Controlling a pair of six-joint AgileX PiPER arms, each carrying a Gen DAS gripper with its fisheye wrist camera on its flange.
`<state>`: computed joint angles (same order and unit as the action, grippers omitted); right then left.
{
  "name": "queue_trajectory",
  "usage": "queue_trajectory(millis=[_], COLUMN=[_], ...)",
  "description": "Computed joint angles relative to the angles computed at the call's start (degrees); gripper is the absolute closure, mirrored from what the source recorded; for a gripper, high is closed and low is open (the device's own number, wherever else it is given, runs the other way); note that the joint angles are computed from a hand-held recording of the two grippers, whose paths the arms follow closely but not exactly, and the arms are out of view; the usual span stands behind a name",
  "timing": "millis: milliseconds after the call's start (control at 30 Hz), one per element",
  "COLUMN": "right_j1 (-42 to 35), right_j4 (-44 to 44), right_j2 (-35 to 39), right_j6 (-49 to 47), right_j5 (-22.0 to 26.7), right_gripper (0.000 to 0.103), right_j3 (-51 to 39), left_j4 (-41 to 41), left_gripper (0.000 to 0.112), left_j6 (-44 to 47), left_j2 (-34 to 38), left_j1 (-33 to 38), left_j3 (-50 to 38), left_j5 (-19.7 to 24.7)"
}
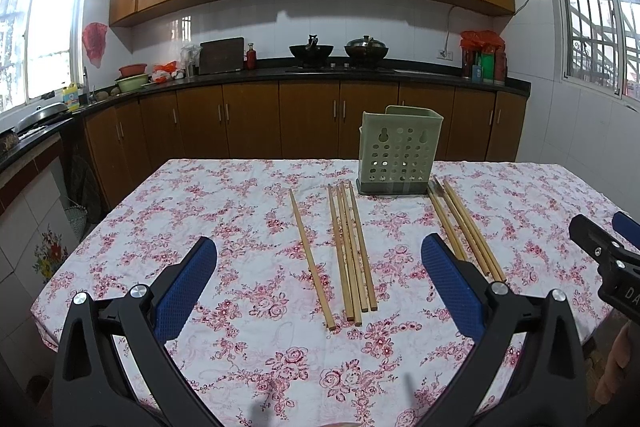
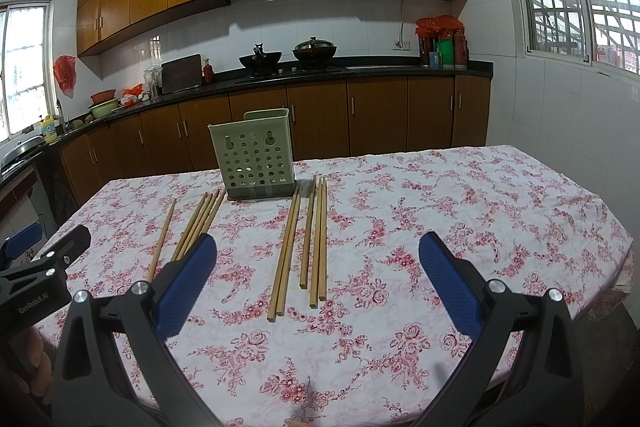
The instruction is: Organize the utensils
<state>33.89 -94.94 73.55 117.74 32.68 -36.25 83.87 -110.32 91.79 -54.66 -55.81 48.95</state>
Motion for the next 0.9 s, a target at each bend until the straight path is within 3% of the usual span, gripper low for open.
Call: queue_trajectory(millis=[600, 733, 833, 867, 900], right_j1=[-1.15, -4.58, -9.13, -10.97, -12.22], right_j4=[-0.71, 0.64, 8.42, 12.72, 15.98], right_j2=[0.24, 1.63, 5.15, 6.93, 8.23], right_j6=[0.47, -0.33, -7.47, -12.01, -15.73], right_j5=[-1.41, -6.15, -11.08, -12.74, -13.92], right_gripper=[0.004, 0.004, 0.005, 0.006, 0.015], right_j3=[0.04, -0.47, -3.17, -4.5, -5.5], left_j4=[0.2, -0.69, -6.57, -8.9, -11.23], left_gripper=[0.011, 0.011, 0.011, 0.011, 0.011], left_j6=[-0.95, -0.71, 5.41, 7.52, 9.81], left_j2=[1.03, 0.82, 1.65, 2.2, 2.74], left_j1=[-0.06, 2.63, 7.14, 8.66, 10.2], left_j3=[-0.07, 1.17, -0.39, -0.97, -1.62], left_j5=[0.04, -4.68, -9.2, -10.21, -11.16])
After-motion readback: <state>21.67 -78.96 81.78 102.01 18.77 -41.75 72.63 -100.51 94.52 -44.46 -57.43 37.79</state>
